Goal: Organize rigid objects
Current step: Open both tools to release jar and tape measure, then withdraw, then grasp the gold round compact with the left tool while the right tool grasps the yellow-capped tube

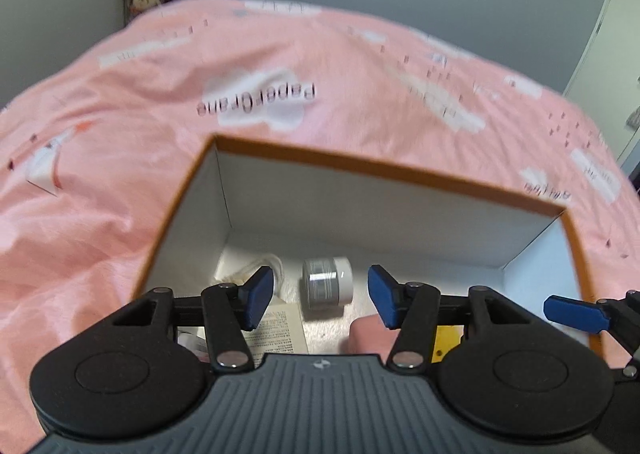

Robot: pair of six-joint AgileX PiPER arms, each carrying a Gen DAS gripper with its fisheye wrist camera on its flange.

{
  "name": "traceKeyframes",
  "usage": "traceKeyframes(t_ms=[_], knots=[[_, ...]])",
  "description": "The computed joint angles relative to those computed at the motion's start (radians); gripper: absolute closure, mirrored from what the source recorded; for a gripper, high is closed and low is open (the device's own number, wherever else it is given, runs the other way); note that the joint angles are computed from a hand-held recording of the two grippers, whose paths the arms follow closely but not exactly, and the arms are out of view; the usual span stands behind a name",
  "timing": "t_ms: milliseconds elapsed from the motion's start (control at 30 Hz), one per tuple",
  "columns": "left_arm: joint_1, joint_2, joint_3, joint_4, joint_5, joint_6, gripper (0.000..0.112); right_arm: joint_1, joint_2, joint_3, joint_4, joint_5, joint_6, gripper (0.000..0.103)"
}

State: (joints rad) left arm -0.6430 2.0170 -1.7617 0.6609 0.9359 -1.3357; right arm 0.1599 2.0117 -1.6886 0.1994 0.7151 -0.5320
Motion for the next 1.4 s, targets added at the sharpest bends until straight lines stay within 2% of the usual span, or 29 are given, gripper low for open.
traceKeyframes(t_ms=[100,233,367,500,633,833,1000,1167,1400], knots=[[-0.045,-0.069,0.072,0.110,-0.006,-0.104,0.049,-0.024,-0.060,0.058,0.057,-0.024,-0.037,0.032],[-0.125,-0.144,0.157,0.278,0.024,-0.249,0.049,-0.064,-0.157,0.166,0.163,-0.069,-0.099,0.032],[-0.192,-0.197,0.192,0.319,0.074,-0.253,0.049,-0.112,-0.264,0.300,0.326,-0.118,-0.219,0.032],[-0.256,-0.249,0.223,0.297,0.130,-0.254,0.049,-0.159,-0.351,0.410,0.476,-0.122,-0.346,0.031],[-0.303,-0.304,0.264,0.235,0.148,-0.200,0.049,-0.208,-0.423,0.500,0.581,-0.077,-0.409,0.028],[-0.336,-0.375,0.357,0.126,0.145,-0.104,0.049,-0.255,-0.539,0.670,0.654,-0.071,-0.499,0.027],[-0.345,-0.417,0.489,0.043,0.086,-0.124,0.049,-0.274,-0.567,0.797,0.654,-0.103,-0.537,0.028],[-0.319,-0.444,0.623,-0.039,-0.025,-0.222,0.052,-0.240,-0.523,0.858,0.550,-0.167,-0.434,0.031],[-0.300,-0.385,0.653,-0.063,-0.095,-0.271,0.052,-0.206,-0.440,0.857,0.505,-0.192,-0.394,0.034]])
